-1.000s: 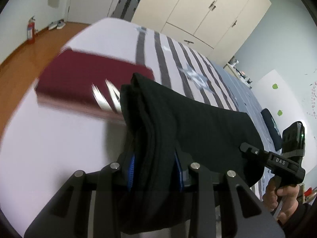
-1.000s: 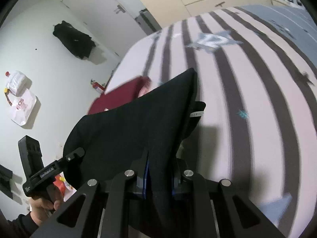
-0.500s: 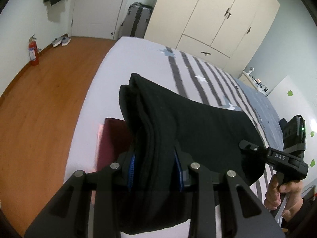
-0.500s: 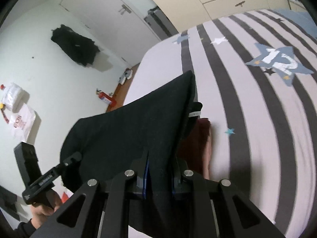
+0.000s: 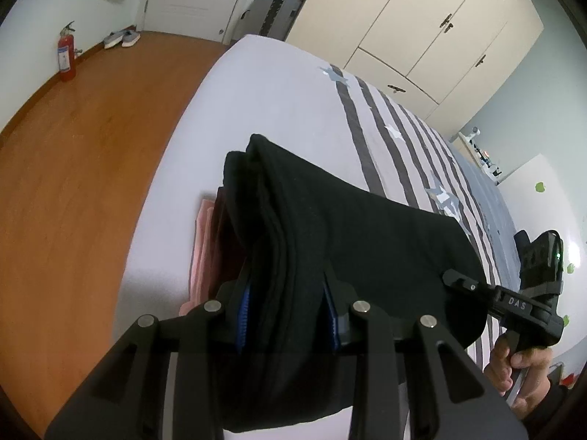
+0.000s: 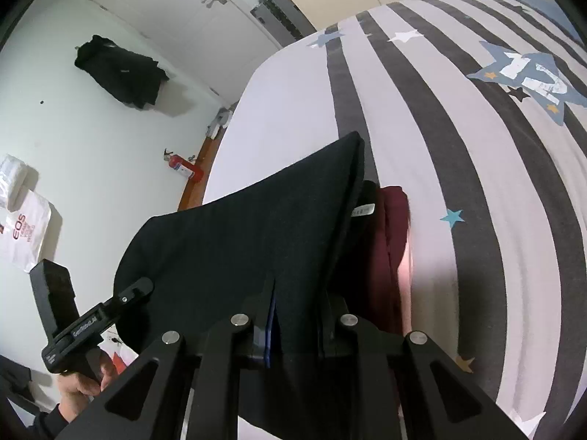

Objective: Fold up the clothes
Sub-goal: 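Carry the black shirt over the maroon stack with both grippers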

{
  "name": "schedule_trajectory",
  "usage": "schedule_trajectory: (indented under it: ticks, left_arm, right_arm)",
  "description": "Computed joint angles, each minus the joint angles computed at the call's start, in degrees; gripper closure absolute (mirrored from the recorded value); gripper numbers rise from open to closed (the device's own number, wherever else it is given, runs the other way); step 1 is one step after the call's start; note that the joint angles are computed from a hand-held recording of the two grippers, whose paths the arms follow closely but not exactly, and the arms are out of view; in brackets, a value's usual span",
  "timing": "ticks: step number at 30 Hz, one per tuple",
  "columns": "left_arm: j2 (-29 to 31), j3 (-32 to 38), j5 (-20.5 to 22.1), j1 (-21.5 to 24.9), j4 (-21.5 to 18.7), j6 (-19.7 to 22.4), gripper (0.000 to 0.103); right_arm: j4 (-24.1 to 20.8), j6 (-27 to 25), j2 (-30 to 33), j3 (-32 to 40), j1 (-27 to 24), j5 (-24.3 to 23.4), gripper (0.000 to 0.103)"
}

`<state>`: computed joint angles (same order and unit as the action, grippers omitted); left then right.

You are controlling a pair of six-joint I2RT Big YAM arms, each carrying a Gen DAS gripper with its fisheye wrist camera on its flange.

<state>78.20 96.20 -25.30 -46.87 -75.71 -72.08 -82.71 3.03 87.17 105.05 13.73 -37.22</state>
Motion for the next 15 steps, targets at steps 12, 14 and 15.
schedule_trajectory:
  ticks: [12, 14, 15]
  left_arm:
    - [2.58, 3.47, -8.39, -1.69, -8.66, -5.07, 0.056]
    - [5.36, 7.87, -13.88, -2.64, -15.24, -3.5, 0.056]
    - [6.9, 9.75, -15.13, -2.95, -17.92, -1.85, 0.057]
  right_arm:
    - [-1.67, -5.5, 1.4, -1.02, -1.79, -0.06, 0.079]
    - [-0.71, -6.36, 0.95, -0.25, -2.1, 2.53, 0.076]
    - [-0.15, -6.89, 0.7, 0.09, -2.19, 3.98, 0.076]
